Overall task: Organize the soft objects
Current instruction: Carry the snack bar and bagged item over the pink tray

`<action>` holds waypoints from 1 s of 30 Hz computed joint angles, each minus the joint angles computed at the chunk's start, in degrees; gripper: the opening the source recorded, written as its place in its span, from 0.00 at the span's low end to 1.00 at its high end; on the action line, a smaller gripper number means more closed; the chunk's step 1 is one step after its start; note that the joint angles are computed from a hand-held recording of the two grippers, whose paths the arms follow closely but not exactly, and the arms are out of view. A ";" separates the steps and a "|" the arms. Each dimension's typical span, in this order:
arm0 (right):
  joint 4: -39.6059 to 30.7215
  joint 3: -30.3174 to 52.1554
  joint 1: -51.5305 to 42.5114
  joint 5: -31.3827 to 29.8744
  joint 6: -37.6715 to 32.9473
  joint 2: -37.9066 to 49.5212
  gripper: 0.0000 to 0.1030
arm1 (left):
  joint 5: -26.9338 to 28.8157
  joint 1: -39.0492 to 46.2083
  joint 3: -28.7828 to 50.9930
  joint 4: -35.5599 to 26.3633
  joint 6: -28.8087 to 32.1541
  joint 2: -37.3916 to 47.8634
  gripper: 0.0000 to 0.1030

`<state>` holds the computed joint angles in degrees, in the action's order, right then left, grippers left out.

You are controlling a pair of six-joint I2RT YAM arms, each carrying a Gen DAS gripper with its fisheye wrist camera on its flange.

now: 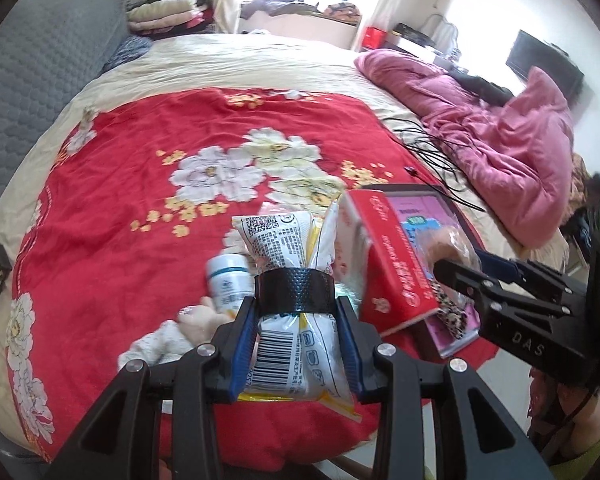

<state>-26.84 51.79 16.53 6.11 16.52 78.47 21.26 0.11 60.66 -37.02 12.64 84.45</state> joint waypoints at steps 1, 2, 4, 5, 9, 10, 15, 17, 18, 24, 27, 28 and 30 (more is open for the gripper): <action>-0.18 -0.63 -0.69 0.02 -0.20 -1.14 0.49 | -0.23 -0.97 -0.44 0.08 -0.42 -0.60 0.38; -0.34 -1.23 -1.41 -0.25 -0.30 -2.23 0.49 | -0.48 -1.88 -0.85 0.17 -0.82 -1.24 0.38; -0.97 -1.85 -2.63 -0.57 -0.73 -3.81 0.49 | -1.13 -3.64 -1.57 0.25 -1.56 -2.36 0.38; -1.24 -2.12 -3.12 -0.44 -0.86 -4.60 0.49 | -1.37 -4.63 -1.82 0.20 -2.01 -2.89 0.38; -2.28 -3.55 -5.58 -1.07 -1.62 -8.06 0.49 | -2.04 -7.81 -2.18 0.01 -2.89 -3.96 0.38; -2.60 -3.89 -6.18 -1.14 -1.86 -8.91 0.49 | -2.36 -8.58 -2.27 0.07 -3.03 -4.18 0.38; -3.47 -5.53 -10.24 -2.25 -3.46 -12.41 0.49 | -3.96 -12.05 -2.67 0.35 -4.13 -5.29 0.38; -3.79 -6.26 -12.60 -3.44 -4.36 -13.69 0.49 | -4.40 -13.34 -2.63 0.41 -4.60 -5.39 0.38; -3.81 -6.66 -13.55 -3.71 -4.68 -14.27 0.49 | -4.53 -14.04 -2.58 0.46 -4.91 -5.38 0.38; -4.28 -8.39 -20.06 -7.03 -7.39 -16.78 0.49 | -5.87 -18.69 -1.69 1.06 -7.26 -3.85 0.38; -4.28 -8.82 -22.96 -8.51 -8.89 -17.08 0.49 | -6.58 -21.14 -0.67 1.44 -8.32 -2.35 0.38; -4.30 -9.00 -23.99 -9.02 -9.26 -17.21 0.49 | -6.72 -21.78 -0.30 1.53 -8.50 -1.85 0.38; -4.27 -9.33 -26.10 -10.20 -10.21 -17.30 0.49 | -7.35 -23.39 0.64 1.69 -9.01 -0.55 0.38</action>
<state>-31.11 42.46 -9.57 -4.09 6.31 61.17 13.91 -23.28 61.31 -35.33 3.63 83.90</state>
